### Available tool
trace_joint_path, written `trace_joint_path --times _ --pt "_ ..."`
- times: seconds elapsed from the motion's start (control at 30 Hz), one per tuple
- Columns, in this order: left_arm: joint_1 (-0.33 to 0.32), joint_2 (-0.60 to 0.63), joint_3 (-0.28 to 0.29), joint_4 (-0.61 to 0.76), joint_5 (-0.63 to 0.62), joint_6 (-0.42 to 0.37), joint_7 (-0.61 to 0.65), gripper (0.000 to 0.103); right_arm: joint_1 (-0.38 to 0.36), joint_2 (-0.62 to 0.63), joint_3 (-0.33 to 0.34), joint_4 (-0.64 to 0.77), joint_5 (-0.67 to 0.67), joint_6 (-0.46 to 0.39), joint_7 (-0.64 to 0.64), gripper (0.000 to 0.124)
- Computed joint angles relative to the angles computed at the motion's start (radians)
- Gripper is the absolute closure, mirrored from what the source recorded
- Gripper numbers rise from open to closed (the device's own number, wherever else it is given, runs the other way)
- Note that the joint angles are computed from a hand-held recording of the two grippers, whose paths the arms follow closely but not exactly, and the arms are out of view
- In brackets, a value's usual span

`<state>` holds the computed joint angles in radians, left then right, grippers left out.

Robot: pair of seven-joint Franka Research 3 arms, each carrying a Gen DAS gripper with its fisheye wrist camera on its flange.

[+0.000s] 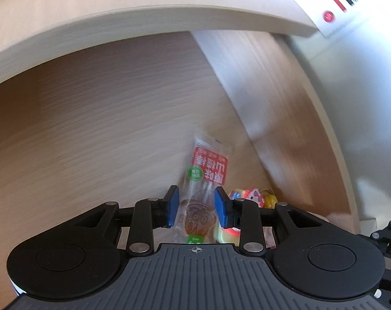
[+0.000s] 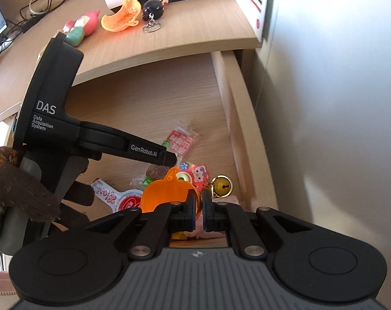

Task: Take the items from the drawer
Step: 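Grasp the brown hawthorn-stick snack pack in the drawer with left gripper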

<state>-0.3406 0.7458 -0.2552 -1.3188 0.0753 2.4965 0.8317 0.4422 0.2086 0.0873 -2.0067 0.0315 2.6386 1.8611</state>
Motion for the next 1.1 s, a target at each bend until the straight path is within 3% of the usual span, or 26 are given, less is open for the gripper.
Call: trace_joint_path --times 0.23,0.37,0.57,0.73,0.8,0.87,0.97,1.03,1.1 --pt "0.024 0.033 -0.034 0.055 0.014 -0.042 0.229 0.067 -0.003 -0.039 -0.002 -0.045 -0.011 0.012 0.019 0.12" --pt "-0.003 0.035 -0.012 0.073 0.06 -0.078 0.353 0.066 -0.008 -0.053 -0.005 -0.063 -0.026 0.024 0.047 0.12" --pt "-0.038 0.021 0.064 0.071 0.12 -0.113 0.305 0.045 -0.016 -0.061 -0.004 -0.073 -0.038 0.041 0.06 0.12" --pt "0.006 -0.001 0.045 0.024 0.115 -0.086 0.323 0.046 -0.019 -0.059 0.003 -0.072 -0.029 0.054 0.048 0.12" --pt "0.004 0.01 0.046 0.04 0.12 -0.091 0.33 0.041 -0.02 -0.063 0.006 -0.077 -0.016 0.057 0.034 0.12" --pt "-0.008 0.032 0.05 0.073 0.135 -0.109 0.347 0.025 -0.019 -0.049 0.008 -0.065 -0.01 0.06 0.028 0.12" --pt "-0.05 0.054 0.065 0.098 0.173 -0.136 0.358 0.015 -0.015 -0.043 0.007 -0.06 -0.004 0.067 0.02 0.119" --pt "-0.057 0.068 0.074 0.127 0.177 -0.162 0.342 0.02 -0.012 -0.043 0.002 -0.061 -0.014 0.07 0.024 0.119" --pt "-0.075 0.062 0.108 0.136 0.202 -0.185 0.275 0.056 -0.01 -0.044 -0.002 -0.061 -0.022 0.075 0.033 0.12"
